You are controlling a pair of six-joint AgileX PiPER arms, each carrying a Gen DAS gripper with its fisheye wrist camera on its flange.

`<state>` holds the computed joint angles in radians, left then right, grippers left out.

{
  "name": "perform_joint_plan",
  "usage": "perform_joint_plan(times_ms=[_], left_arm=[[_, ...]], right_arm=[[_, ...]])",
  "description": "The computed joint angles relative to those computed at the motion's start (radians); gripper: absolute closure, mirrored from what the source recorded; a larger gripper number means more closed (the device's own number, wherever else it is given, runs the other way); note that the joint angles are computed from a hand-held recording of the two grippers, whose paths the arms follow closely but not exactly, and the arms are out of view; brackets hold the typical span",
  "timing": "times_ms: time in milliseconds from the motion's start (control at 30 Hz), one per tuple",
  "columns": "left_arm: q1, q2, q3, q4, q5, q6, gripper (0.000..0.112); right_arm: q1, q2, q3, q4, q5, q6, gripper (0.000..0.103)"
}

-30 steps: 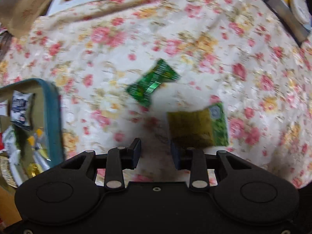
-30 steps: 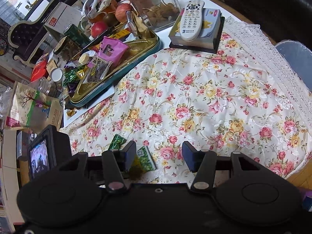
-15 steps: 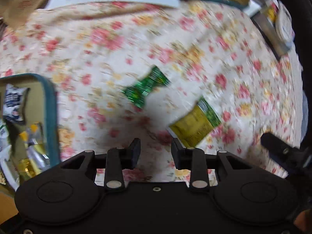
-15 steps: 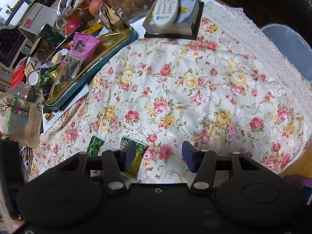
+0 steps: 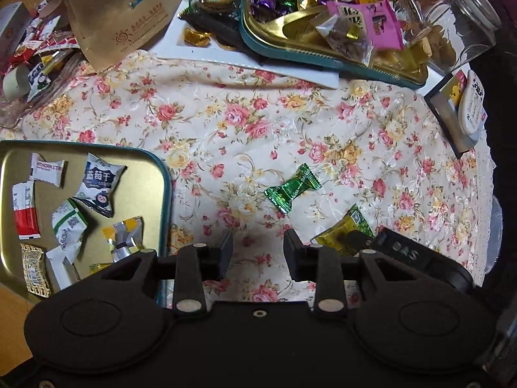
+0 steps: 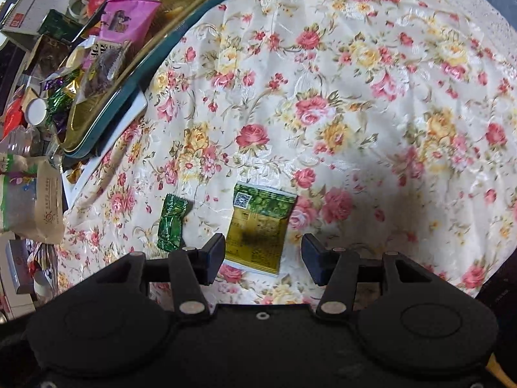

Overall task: Organize snacks
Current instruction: 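Grasp the green foil candy with the left gripper while the right reaches the yellow-green packet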

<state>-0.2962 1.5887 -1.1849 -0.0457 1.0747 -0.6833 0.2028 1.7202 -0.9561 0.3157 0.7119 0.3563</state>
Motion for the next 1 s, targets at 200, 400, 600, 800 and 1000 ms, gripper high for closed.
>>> perform_joint_plan(times_ms=[200, 400, 600, 800, 1000], left_arm=[[0.027, -0.033, 0.019, -0.003, 0.003, 0.012, 0.070], [0.044, -0.054, 0.037, -0.013, 0.001, 0.028, 0.070], [0.037, -0.055, 0.043, 0.005, 0.002, 0.020, 0.070], [0.013, -0.042, 0.035, 0.035, -0.007, 0.003, 0.070], [-0.021, 0.002, 0.032, 0.057, -0.089, 0.006, 0.070]], right_arm=[[0.073, 0.075, -0.049, -0.059, -0.022, 0.156, 0.048], [0.187, 0.129, -0.091, -0.209, -0.055, 0.318, 0.045], [0.269, 0.160, -0.109, -0.353, -0.095, 0.364, 0.046], [0.306, 0.150, -0.075, -0.430, -0.129, 0.309, 0.058], [0.187, 0.066, 0.002, -0.342, -0.119, 0.180, 0.058]])
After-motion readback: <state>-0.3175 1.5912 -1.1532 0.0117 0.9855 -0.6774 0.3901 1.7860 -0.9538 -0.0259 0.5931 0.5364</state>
